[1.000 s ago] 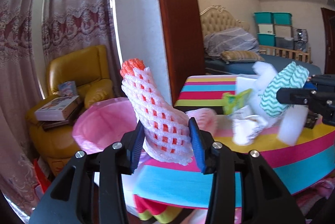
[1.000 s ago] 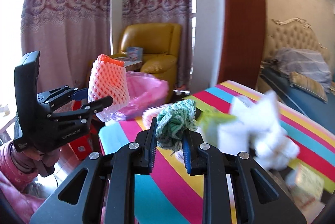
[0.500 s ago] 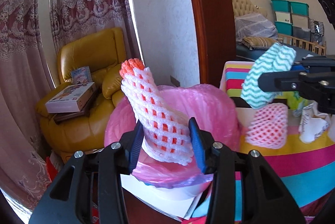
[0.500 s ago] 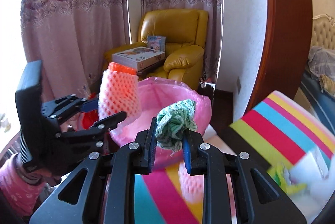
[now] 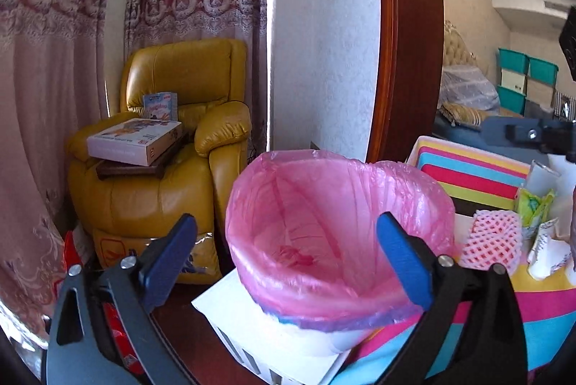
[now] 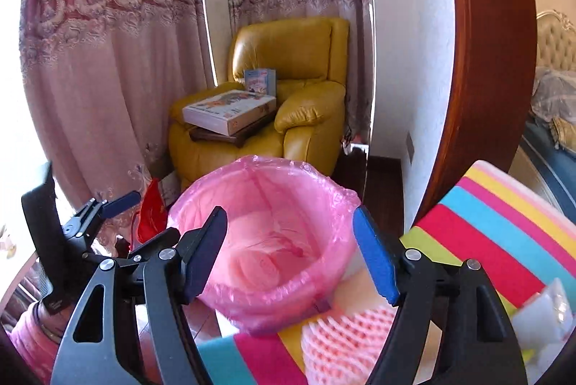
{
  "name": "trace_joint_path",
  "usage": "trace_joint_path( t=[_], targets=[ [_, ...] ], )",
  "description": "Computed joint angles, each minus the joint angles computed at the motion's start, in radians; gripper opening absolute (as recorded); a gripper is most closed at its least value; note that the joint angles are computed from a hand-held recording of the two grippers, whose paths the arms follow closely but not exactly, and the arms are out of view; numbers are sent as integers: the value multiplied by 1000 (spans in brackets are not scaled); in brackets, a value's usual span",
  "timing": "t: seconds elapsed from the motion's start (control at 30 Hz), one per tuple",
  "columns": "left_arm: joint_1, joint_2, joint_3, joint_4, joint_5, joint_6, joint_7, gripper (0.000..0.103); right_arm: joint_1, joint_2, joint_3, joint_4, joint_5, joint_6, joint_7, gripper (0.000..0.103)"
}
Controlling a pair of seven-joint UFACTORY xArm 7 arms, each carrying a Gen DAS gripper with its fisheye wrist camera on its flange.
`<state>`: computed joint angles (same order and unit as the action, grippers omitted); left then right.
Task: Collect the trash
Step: 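Carry the cloth and foam net over the pink bin and open both grippers, then move both open grippers back over the table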
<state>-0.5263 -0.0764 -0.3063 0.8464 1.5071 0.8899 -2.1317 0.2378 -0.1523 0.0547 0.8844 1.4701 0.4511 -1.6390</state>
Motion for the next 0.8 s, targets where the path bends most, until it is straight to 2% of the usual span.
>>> trace_joint_path(
  t=[0.13,0.23,0.43,0.53,0.8],
  targets=[
    [-37,-11,-36,-29,-40,46,-54,98,-21,-121,-39,-105,38,-8,-106,77],
    [-73,14,-63,-12,-75,97,-39,98,-53,-211,-86,-183,66,1,-167,81],
    [-170,108,-77,82,-104,190,11,98,-144,-345,-180,-322,20,25,-210,82],
    [-208,138,-66,123,-90,184,17,98,-186,-397,-225,-392,25,5,-283,83],
    [-297,287,-18,276,-49,112,93,98,-312,-468,-351,-523,-27,0,-336,83]
  ],
)
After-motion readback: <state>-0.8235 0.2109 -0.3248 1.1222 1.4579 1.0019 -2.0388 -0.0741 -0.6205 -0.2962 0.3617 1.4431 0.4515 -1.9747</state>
